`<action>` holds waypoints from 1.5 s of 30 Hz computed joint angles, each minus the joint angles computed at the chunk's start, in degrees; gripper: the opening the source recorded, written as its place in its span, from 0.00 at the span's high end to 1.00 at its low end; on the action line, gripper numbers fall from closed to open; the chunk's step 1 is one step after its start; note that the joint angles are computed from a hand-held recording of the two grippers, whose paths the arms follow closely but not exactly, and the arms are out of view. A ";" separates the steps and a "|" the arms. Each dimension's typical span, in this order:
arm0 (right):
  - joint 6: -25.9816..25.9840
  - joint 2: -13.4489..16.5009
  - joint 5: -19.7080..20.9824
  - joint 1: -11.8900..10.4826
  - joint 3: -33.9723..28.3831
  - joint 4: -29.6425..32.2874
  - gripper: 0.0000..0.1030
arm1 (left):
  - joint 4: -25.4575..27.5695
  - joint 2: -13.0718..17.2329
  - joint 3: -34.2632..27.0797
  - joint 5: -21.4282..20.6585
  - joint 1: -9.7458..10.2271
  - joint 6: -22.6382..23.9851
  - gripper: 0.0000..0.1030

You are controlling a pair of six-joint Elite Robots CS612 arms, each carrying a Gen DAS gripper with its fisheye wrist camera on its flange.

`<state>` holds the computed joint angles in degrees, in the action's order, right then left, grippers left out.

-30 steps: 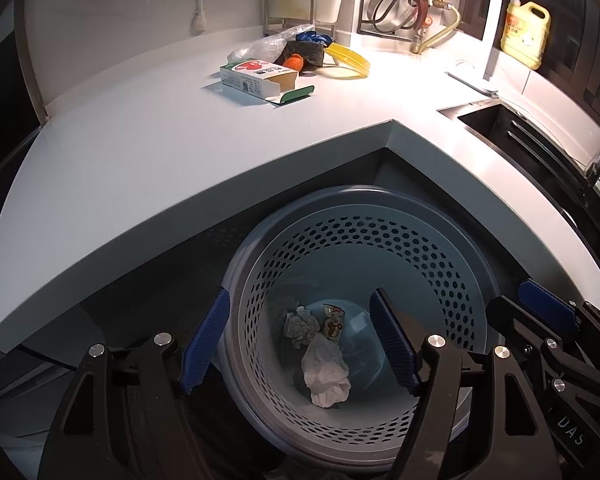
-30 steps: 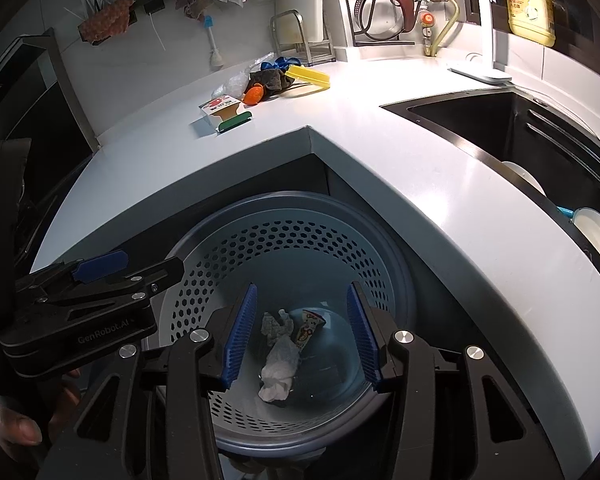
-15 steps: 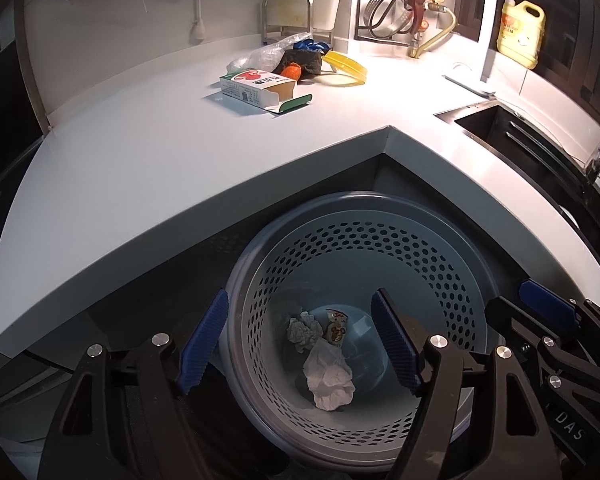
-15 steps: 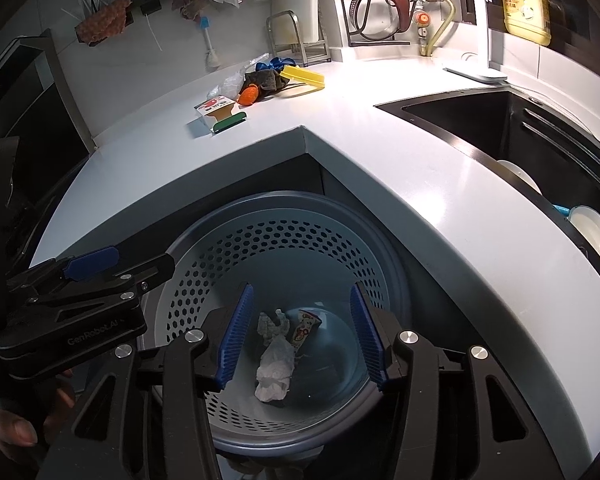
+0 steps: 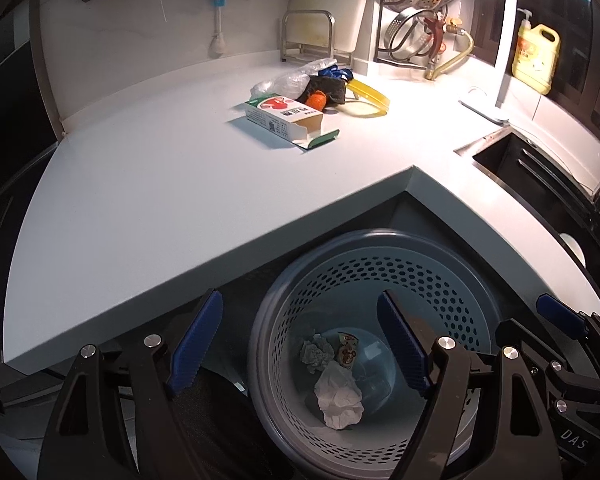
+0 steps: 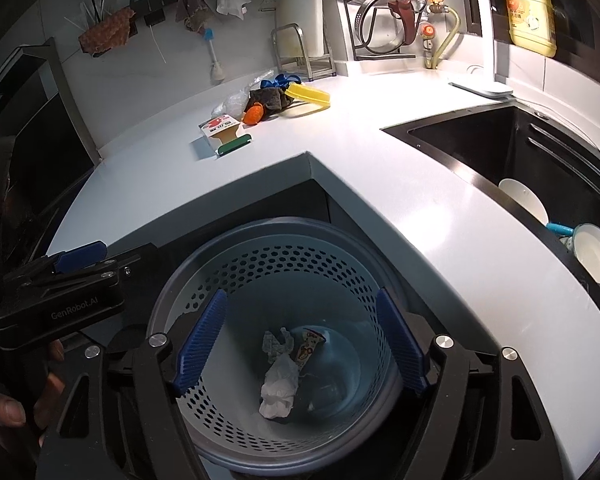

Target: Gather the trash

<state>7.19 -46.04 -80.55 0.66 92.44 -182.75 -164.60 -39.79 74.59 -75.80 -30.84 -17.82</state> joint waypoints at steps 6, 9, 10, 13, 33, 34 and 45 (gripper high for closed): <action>-1.87 0.94 -0.74 -0.20 -4.04 0.70 0.25 | 0.77 1.19 -3.93 2.00 0.56 -0.96 0.19; -3.33 1.82 -1.11 -0.29 -7.02 1.20 0.25 | 2.15 2.29 -7.05 4.77 0.68 -2.10 0.13; -3.95 2.23 -1.41 -0.27 -8.15 1.23 0.25 | 2.48 2.69 -8.10 5.17 0.80 -2.41 0.13; -6.87 3.74 -2.86 -0.11 -11.80 0.90 0.21 | 3.70 4.12 -11.64 6.38 1.09 -3.28 0.13; -13.41 18.29 0.67 -1.34 -43.04 22.49 0.18 | 17.02 14.79 -32.56 9.93 2.85 -8.93 0.11; -13.22 19.21 0.86 -1.36 -44.85 23.70 0.18 | 17.47 15.24 -33.35 9.94 2.90 -8.90 0.11; -12.85 30.49 5.56 -1.71 -67.74 41.31 0.18 | 22.06 19.33 -40.82 9.08 3.25 -8.60 0.11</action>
<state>-5.66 -15.55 -75.00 -1.06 24.70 -141.44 -142.54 -20.46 33.77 -66.72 -27.59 -26.41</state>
